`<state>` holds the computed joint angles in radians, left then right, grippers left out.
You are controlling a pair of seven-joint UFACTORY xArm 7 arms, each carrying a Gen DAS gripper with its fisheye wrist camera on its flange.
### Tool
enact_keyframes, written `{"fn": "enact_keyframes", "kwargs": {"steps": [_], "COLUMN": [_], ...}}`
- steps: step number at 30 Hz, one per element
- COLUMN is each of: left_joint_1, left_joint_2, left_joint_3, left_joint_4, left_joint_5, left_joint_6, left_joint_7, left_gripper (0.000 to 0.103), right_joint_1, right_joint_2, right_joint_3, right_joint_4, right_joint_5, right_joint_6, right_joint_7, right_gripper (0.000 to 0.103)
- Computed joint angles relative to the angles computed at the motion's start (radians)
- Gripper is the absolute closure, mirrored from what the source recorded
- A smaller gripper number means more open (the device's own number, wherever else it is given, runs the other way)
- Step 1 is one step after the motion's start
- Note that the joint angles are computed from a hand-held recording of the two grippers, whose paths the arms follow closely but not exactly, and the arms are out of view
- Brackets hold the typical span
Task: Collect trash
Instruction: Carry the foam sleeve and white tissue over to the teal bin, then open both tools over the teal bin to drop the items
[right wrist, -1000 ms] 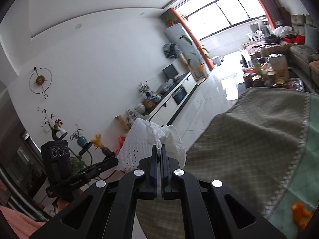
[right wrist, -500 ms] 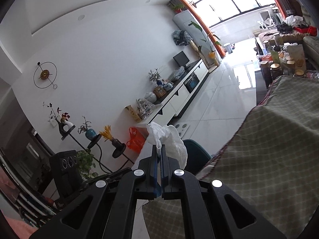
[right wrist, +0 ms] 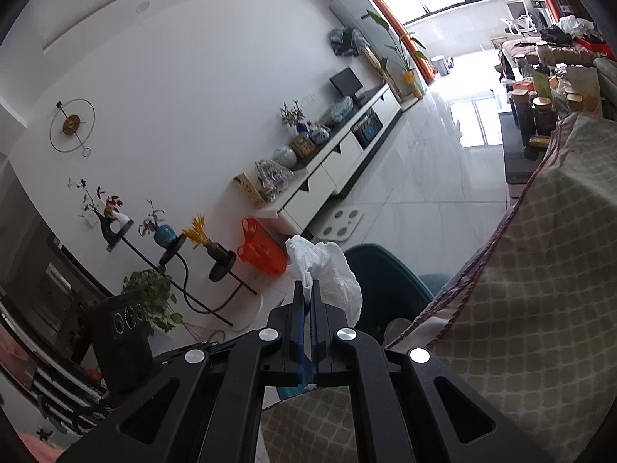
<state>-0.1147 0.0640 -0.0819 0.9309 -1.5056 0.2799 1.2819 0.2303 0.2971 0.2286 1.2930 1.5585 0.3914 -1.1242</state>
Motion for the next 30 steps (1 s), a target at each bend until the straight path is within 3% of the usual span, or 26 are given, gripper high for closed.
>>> {"fn": "enact_keyframes", "kwargs": {"steps": [15, 17, 19, 21, 24, 30], "left_joint_1": [0.01, 0.016, 0.023, 0.022, 0.025, 0.023], "left_joint_2": [0.088, 0.095, 0.099, 0.099, 0.104, 0.085], "left_joint_3": [-0.035, -0.044, -0.049, -0.054, -0.056, -0.058], "left_joint_4": [0.039, 0.043, 0.045, 0.043, 0.042, 0.042], "left_joint_5": [0.139, 0.138, 0.128, 0.134, 0.128, 0.01], "left_joint_6": [-0.064, -0.068, -0.066, -0.06, -0.059, -0.052], "left_joint_7": [-0.194, -0.201, -0.199, -0.225, -0.219, -0.113], "left_gripper": [0.092, 0.092, 0.09, 0.083, 0.083, 0.079], "right_joint_1": [-0.002, -0.011, -0.022, -0.039, -0.056, -0.082], "right_joint_2": [0.105, 0.116, 0.12, 0.118, 0.114, 0.091], "right_joint_3": [0.052, 0.062, 0.073, 0.092, 0.111, 0.128], "right_joint_4": [0.07, 0.075, 0.078, 0.072, 0.065, 0.038], "right_joint_5": [-0.348, -0.392, -0.423, -0.429, -0.424, -0.371], "right_joint_6": [-0.046, -0.044, -0.044, -0.048, -0.054, -0.053], "right_joint_7": [0.303, 0.345, 0.374, 0.377, 0.367, 0.309], "right_gripper": [0.097, 0.093, 0.08, 0.077, 0.077, 0.077]}}
